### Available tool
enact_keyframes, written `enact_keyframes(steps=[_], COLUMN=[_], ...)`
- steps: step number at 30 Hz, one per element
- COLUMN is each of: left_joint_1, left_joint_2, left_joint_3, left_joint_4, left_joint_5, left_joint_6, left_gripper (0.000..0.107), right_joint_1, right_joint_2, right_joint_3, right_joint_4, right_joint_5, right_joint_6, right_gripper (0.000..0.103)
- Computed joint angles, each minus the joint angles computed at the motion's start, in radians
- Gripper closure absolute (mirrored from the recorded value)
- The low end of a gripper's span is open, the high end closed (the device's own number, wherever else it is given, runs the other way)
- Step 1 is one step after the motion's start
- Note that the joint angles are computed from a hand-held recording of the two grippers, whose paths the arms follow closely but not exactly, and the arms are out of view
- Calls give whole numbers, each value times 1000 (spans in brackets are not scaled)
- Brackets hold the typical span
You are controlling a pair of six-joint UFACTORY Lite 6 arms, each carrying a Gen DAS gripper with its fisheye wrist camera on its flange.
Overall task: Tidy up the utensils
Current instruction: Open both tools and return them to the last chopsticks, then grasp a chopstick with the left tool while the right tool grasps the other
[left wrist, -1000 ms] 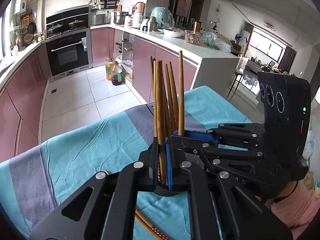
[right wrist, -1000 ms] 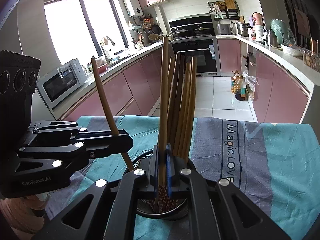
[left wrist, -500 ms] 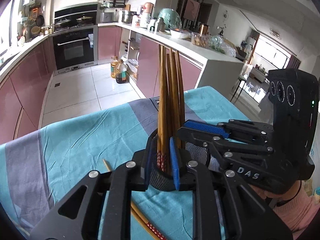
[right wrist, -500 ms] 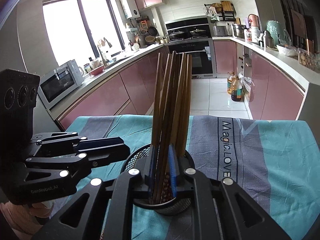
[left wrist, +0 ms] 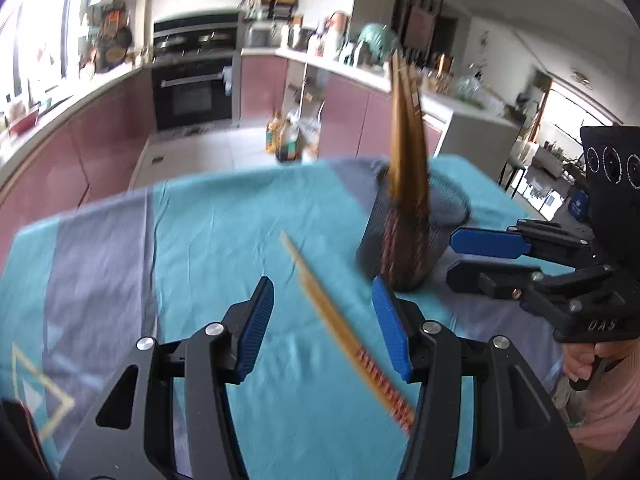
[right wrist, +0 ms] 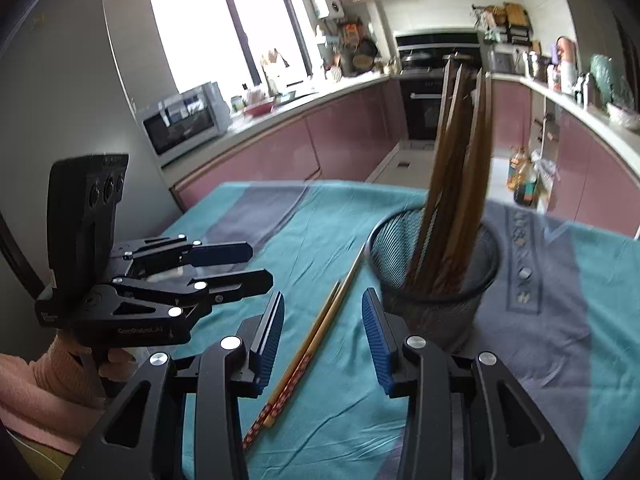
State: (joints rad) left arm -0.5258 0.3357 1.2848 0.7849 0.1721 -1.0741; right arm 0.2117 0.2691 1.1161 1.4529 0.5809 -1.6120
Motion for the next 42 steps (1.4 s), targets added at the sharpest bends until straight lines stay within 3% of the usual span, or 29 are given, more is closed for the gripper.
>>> enact_keyframes(steps=[13, 23, 32, 39, 42], left_joint_1=[8, -1, -19, -55, -64], left_joint_2=[4, 18, 48, 151, 195], left_joint_3=[-183, -188, -150, -30, 20], left_joint_4=[542, 602, 473, 124, 13], left_joint_5=[-52, -60, -66, -42, -17], left_joint_6=[-627, -701, -556, -183, -71], left_gripper=[56, 56, 56, 56, 61], right_joint_1=[125, 173, 147, 100, 84], right_joint_2=[159, 157, 139, 136, 141], right_joint_3=[21, -16, -30, -10, 9], right_joint_4=[-39, 20, -38, -73, -73], right_joint_5=[-125, -200, -214, -171, -156], right_joint_6=[97, 64, 134, 167, 170], right_gripper=[66, 72, 77, 77, 77])
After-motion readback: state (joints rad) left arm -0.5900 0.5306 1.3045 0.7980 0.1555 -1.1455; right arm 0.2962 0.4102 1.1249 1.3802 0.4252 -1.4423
